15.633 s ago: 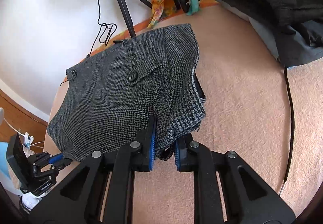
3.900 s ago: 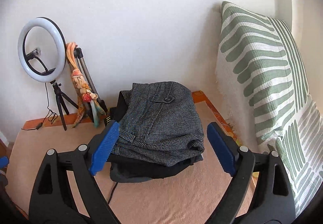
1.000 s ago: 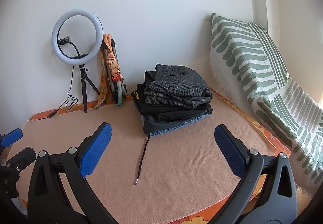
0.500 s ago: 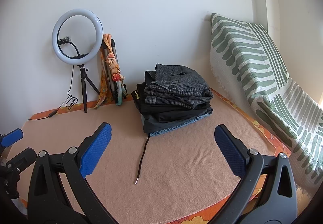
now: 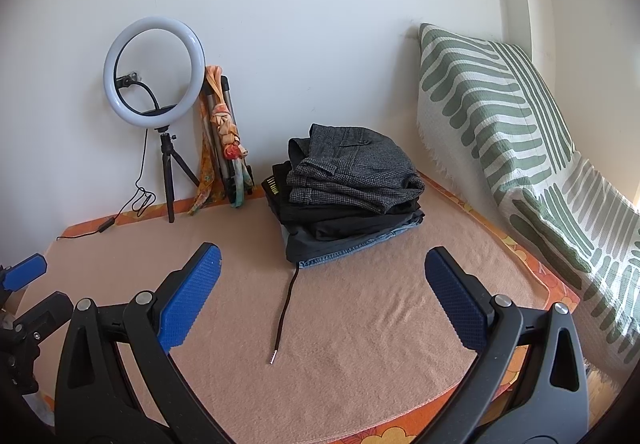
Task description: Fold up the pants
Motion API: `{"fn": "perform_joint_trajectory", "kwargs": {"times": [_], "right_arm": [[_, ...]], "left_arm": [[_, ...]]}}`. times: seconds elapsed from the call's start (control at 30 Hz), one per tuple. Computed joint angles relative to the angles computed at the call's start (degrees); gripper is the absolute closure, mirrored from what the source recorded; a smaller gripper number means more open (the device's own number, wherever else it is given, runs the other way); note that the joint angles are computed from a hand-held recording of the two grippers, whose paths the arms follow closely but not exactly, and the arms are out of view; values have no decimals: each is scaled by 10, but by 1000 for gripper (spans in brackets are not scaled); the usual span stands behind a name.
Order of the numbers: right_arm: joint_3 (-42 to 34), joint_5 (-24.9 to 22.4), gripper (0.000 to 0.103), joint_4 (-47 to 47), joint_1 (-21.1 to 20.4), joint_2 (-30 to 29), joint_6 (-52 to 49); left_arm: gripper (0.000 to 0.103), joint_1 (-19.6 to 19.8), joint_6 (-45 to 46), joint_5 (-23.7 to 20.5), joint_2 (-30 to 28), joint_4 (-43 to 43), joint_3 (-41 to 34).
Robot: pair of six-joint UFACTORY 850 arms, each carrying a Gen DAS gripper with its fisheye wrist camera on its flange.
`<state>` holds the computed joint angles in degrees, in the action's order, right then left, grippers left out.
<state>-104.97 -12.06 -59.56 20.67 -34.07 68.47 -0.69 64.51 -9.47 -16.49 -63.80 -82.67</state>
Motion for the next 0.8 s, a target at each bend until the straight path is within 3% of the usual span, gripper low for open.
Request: {"fn": "perform_joint_trajectory", "kwargs": {"times": [0.8], "right_arm": [[3, -2, 0, -9, 2, 2, 10]], "left_arm": [[13, 3, -6, 1, 1, 5, 2]]}}
